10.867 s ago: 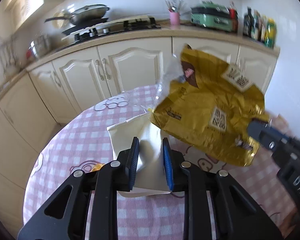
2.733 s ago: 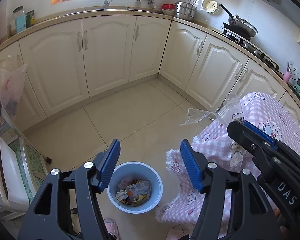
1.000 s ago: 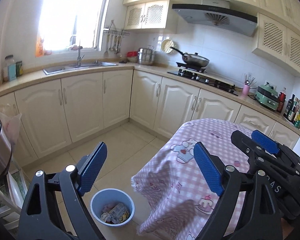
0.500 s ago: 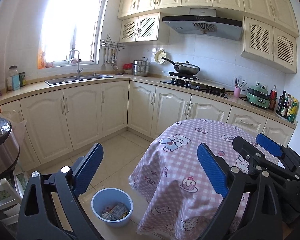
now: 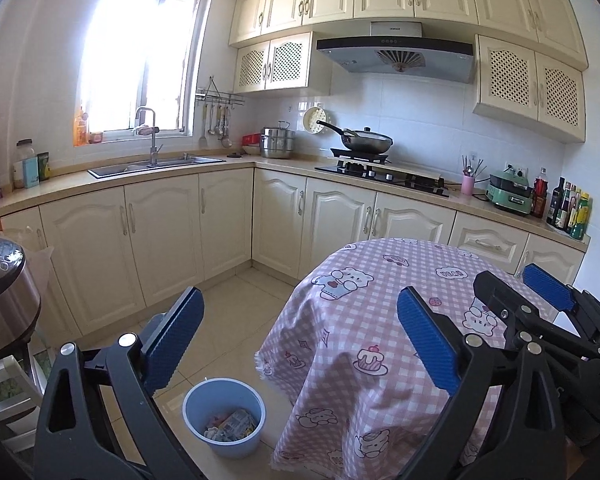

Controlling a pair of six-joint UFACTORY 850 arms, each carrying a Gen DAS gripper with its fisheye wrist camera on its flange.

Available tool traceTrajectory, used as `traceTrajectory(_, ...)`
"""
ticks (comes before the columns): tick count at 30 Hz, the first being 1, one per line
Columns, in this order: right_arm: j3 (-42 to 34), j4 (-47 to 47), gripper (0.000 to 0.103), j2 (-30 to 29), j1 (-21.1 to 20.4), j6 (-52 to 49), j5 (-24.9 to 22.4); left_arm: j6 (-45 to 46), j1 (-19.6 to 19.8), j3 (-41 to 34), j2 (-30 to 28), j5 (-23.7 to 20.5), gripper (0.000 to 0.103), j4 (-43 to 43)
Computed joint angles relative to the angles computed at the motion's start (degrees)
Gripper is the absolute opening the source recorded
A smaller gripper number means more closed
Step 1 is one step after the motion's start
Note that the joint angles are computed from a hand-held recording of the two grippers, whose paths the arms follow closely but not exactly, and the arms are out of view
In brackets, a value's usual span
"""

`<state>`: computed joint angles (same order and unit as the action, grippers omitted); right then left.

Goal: Collect trash

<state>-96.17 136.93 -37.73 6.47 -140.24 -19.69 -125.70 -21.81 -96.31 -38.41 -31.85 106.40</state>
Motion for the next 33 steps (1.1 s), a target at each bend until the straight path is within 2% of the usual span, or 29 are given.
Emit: traceTrajectory(33,1.9,7.5,0.070,0.7,-0.7,-6.9,-0.4,-0.1,-0.3,-2.0,-1.5,1.7,0.094,0.6)
